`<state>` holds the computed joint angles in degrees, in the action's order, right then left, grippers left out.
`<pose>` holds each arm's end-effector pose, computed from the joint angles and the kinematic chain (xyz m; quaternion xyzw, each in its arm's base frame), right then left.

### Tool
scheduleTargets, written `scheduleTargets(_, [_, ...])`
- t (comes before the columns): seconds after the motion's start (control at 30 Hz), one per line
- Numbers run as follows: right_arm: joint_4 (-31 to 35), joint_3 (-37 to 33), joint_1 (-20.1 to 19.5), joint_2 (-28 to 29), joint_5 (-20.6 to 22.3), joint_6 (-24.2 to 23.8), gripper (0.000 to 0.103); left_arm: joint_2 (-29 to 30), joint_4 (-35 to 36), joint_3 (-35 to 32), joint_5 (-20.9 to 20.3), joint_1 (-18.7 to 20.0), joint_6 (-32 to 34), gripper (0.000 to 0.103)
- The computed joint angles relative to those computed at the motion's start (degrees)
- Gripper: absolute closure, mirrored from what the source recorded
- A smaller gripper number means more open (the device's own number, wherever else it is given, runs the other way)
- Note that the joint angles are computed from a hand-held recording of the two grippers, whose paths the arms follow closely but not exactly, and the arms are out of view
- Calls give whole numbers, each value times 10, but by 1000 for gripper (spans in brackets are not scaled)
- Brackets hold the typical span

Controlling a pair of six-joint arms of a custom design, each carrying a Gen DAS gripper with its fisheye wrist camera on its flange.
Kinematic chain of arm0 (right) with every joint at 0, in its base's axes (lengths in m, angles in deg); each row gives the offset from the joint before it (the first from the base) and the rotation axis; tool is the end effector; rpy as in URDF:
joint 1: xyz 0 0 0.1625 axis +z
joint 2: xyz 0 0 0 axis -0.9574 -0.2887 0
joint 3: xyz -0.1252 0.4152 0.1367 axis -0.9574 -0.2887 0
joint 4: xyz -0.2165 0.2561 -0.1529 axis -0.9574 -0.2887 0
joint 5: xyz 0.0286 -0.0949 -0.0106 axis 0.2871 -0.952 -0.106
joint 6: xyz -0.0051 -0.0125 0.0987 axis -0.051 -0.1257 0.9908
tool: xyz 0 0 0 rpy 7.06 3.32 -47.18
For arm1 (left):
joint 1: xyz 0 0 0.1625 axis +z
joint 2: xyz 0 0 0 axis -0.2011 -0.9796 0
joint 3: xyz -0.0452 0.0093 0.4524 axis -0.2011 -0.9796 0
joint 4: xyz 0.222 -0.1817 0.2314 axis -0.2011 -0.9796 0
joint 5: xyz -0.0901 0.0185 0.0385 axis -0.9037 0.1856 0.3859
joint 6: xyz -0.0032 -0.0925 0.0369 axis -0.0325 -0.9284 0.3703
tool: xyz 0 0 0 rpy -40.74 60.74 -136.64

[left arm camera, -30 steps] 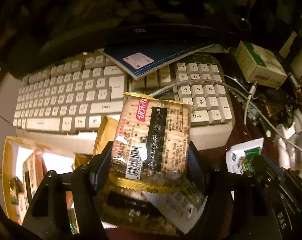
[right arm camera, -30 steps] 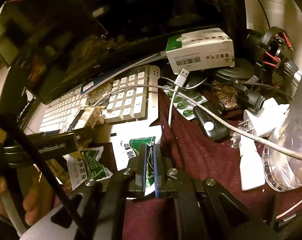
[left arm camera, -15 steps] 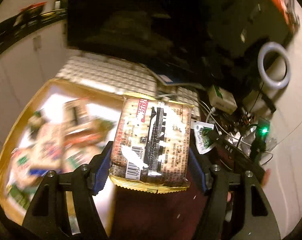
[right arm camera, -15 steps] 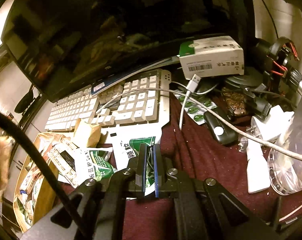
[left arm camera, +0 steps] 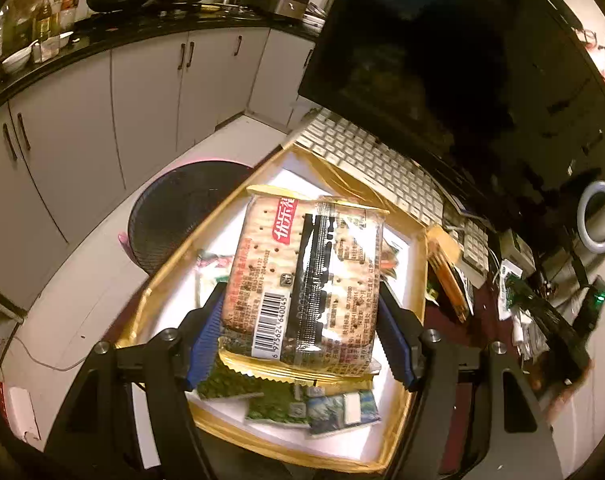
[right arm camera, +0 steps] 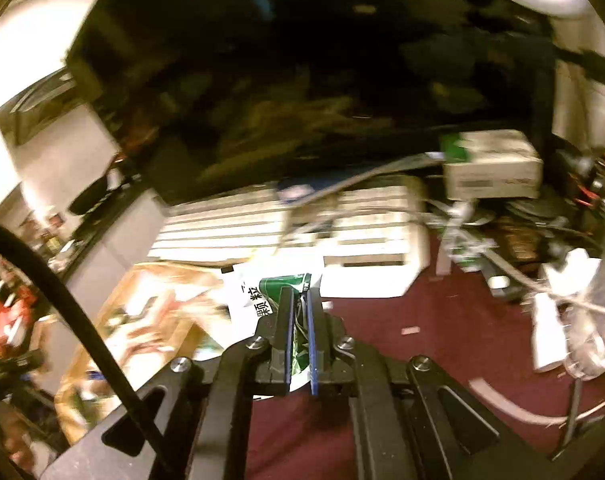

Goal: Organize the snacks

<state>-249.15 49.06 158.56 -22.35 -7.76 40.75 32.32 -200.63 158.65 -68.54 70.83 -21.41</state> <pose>0.0714 -0.7039 0.1877 0.1363 -0.9012 0.3933 0.1209 -0.1358 -0.6268 0.2386 0.0006 0.8933 -0.3844 0.2329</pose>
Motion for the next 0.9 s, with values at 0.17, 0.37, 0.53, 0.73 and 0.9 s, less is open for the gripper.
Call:
scheduleTargets(0.17, [71,-31,47,31,12,-7,99,14,-6,-41,-22,13,54,33])
scheduleTargets(0.37, [149,-135,90,105,-38,22,99,46,75,-139,-76,45,87,33])
scheduleTargets(0.53, [172,-223,111,166,-99,33,99,77,167,-216,-95,66,69,33])
scheduleTargets(0.73, [213,-278,102,198,-124,56,99,117,265,-301,-84,81,38,33])
scheduleTargets(0.9, [215,-292,100,210,-136,46,99,143,302,-341,-71,84,29,32])
